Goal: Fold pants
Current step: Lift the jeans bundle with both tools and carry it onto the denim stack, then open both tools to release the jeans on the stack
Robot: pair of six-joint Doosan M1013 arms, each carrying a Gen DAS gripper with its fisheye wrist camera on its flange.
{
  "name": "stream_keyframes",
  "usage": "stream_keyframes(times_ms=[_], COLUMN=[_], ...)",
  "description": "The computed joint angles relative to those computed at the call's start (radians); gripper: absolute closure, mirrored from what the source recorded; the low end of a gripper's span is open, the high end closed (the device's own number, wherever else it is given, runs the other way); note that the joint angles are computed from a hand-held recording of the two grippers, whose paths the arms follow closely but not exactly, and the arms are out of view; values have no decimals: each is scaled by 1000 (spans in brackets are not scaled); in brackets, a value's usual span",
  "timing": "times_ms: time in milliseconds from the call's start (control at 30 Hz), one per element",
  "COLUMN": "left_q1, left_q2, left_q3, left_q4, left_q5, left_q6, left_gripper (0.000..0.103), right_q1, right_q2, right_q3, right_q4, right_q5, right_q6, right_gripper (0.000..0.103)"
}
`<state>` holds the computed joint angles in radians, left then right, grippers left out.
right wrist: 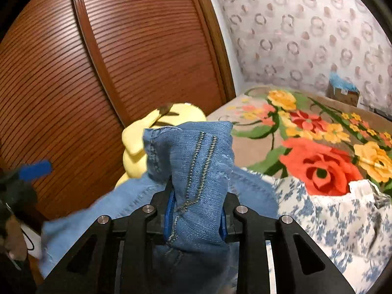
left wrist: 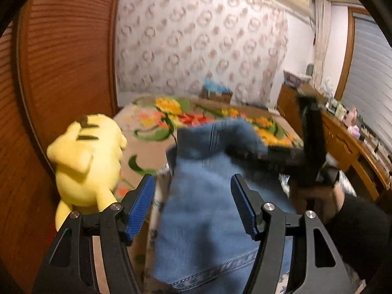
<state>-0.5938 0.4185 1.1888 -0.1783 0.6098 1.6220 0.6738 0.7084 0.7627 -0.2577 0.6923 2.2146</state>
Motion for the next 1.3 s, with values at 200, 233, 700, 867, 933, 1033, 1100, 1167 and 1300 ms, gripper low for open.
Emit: stream_keyframes(times_ms=[200,233,700,867,933,1033,1100,1167,1300], left_q1=[-11,-12,-24,-19,-24,-32,-39,-46,-67], left_q2=[20,21,25,29,24,6,-11,-25,-58], left_q3=[-6,-6,1,1,-2,9,24,35,62], left_q4=[19,20,46,28,48,63,73,85,91], left_q5=[61,67,88,99,106,94,77,63,35], left_q6=[12,12,-20,-40,-55,-62,-62,-64,-55], left_gripper=[37,37,37,37,37,37,37,37,37], right_q1=[-14,-12,37,27,29,45,67,92,132], right_q2=[25,17,6,83,105,81,34,-22,-122], right_q3=[-80,-76,-106,-209,-266,-249,-175,-82,86], right_q4=[52,43,-20,-27,-36,-89,-147,-206,-318], right_q5=[140,143,139,250,270,277,263,230,173], right_q6=[-45,-38,-105,-65,-54,-1,51,117,258], right_gripper=[42,42,79,85,85,85,85,85,85])
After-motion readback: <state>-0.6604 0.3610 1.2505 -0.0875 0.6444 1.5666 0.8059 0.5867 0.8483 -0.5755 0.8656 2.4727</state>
